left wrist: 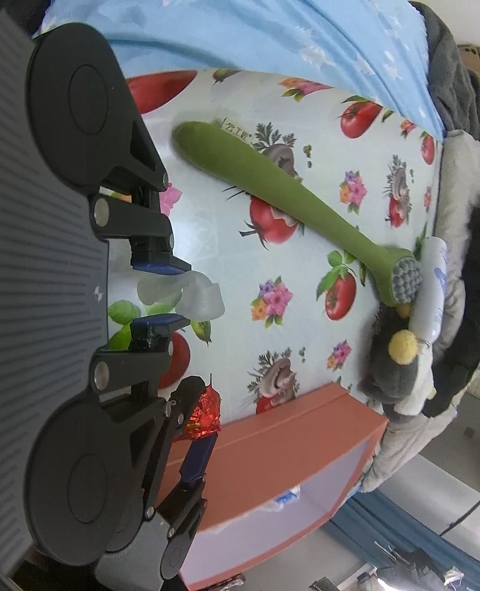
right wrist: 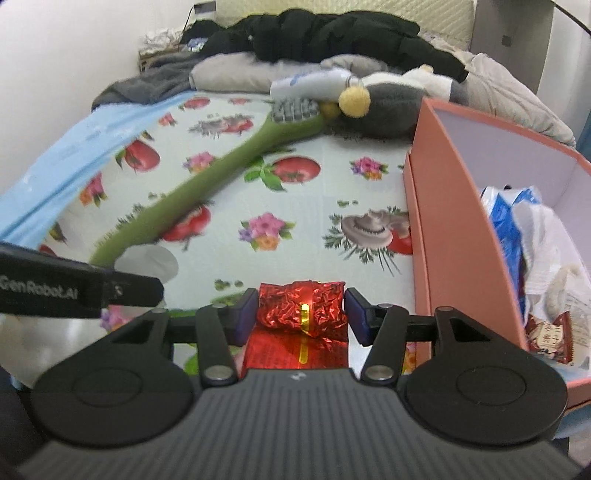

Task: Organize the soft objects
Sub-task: 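Lift the cup with the left tool while the right lifts the foil candy over the box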

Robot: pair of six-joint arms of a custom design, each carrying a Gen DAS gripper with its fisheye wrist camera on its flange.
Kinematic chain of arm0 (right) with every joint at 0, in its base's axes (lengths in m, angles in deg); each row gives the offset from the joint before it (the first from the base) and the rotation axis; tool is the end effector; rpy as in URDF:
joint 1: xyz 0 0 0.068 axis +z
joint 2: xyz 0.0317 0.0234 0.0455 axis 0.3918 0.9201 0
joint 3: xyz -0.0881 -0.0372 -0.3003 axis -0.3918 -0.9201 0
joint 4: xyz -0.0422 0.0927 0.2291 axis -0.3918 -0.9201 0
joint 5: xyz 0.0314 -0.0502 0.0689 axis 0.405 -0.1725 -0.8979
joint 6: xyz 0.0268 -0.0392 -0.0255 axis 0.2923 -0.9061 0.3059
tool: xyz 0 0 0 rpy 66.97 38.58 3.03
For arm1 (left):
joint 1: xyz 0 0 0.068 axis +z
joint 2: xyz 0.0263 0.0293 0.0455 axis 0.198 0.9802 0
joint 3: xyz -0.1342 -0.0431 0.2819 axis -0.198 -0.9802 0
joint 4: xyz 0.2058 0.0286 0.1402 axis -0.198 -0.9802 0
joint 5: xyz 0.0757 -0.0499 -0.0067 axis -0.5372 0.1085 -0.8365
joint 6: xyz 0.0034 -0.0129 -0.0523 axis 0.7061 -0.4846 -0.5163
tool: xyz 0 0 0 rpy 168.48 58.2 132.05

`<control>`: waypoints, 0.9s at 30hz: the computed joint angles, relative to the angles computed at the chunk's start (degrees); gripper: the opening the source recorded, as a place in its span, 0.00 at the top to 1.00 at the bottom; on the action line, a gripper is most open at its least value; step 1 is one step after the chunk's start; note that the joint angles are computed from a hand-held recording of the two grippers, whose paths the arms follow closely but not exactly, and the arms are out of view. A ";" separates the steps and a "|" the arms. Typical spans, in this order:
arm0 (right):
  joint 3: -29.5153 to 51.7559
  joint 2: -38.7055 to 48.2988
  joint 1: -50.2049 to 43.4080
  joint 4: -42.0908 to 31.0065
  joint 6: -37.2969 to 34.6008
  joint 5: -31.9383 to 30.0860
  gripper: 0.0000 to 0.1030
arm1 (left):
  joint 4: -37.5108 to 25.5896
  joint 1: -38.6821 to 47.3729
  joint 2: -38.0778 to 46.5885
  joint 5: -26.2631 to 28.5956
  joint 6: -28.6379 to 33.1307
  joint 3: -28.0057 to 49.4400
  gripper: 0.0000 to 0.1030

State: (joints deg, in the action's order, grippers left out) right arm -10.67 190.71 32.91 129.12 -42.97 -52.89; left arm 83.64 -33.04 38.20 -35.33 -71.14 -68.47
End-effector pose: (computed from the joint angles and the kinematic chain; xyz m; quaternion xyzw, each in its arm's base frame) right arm 0.1995 0.0390 0.0767 -0.2079 0.9026 0.0445 0.3743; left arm 0.1751 -0.1583 0.0930 -0.0995 0.9436 -0.1263 0.2896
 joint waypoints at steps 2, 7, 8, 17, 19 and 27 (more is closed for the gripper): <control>-0.23 -4.04 0.44 -3.35 1.25 0.11 0.47 | -2.18 -0.36 -2.79 -0.50 0.67 -0.08 0.75; -0.19 -14.31 2.38 -12.57 4.88 1.24 0.47 | -8.05 -0.67 -10.10 -0.74 1.98 -0.22 0.75; -0.11 -16.54 2.78 -14.61 5.53 1.39 0.47 | -9.42 -0.75 -11.56 -0.80 2.26 -0.09 0.75; 2.04 -36.32 4.02 -33.07 9.72 1.63 0.47 | -20.88 -4.47 -22.32 -3.27 2.60 2.29 0.75; 2.73 -40.79 2.85 -37.76 9.35 0.65 0.47 | -23.03 -6.06 -23.85 -4.29 1.58 3.17 0.75; 6.63 -58.16 -6.03 -58.15 3.11 -6.75 0.47 | -32.24 -17.01 -27.40 -12.47 -6.62 8.74 0.74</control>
